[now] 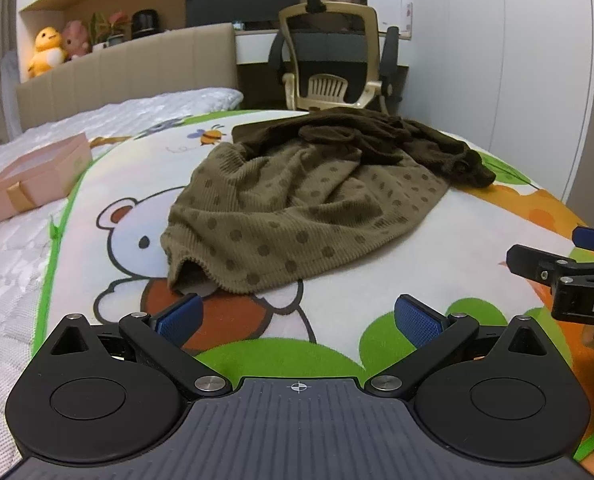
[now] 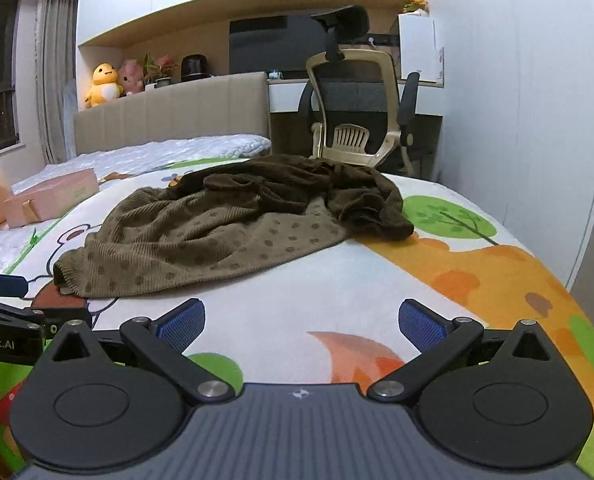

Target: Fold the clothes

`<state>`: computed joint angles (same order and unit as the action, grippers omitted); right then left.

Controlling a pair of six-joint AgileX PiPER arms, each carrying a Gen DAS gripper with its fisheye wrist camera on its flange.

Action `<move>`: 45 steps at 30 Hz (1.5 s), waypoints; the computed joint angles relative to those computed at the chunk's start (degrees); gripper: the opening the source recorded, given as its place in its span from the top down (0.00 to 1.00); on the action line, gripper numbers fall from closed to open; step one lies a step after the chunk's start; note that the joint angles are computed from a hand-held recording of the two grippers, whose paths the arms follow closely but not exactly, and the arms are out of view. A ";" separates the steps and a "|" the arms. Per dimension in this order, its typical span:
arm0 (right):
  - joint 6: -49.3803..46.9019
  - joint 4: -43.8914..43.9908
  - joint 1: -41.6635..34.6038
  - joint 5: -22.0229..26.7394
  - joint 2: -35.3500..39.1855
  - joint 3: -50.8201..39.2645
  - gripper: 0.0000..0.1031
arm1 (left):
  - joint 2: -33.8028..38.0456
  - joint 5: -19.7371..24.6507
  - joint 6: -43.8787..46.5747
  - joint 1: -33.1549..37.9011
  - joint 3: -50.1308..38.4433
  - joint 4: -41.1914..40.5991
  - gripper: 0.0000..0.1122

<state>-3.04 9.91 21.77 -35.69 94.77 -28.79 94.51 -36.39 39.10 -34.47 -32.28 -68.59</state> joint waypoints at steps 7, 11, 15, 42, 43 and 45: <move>-0.14 0.40 0.37 -0.97 -0.44 1.22 0.00 | -0.21 2.62 0.71 1.48 0.04 -1.07 0.08; 1.32 -1.15 -0.25 2.51 -0.14 -0.60 0.00 | -0.37 3.23 2.26 1.49 -0.24 -2.69 0.08; 2.33 -2.33 -0.72 3.44 -0.20 -1.00 0.00 | -0.27 3.45 2.49 1.57 -0.43 -2.93 0.08; 3.22 -1.82 -0.36 4.33 0.48 -1.51 0.00 | 0.25 5.89 3.24 3.39 -1.20 -3.55 0.08; 3.06 -1.59 -0.26 4.36 0.49 -1.52 0.00 | 0.25 5.98 3.30 3.45 -1.24 -3.60 0.08; 2.96 -1.44 -0.25 4.48 0.47 -1.54 0.00 | 0.26 6.15 3.42 3.56 -1.31 -3.71 0.08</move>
<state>-0.08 8.47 21.52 -31.21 95.24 -30.33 94.78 -30.24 42.52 -30.92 -33.60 -72.29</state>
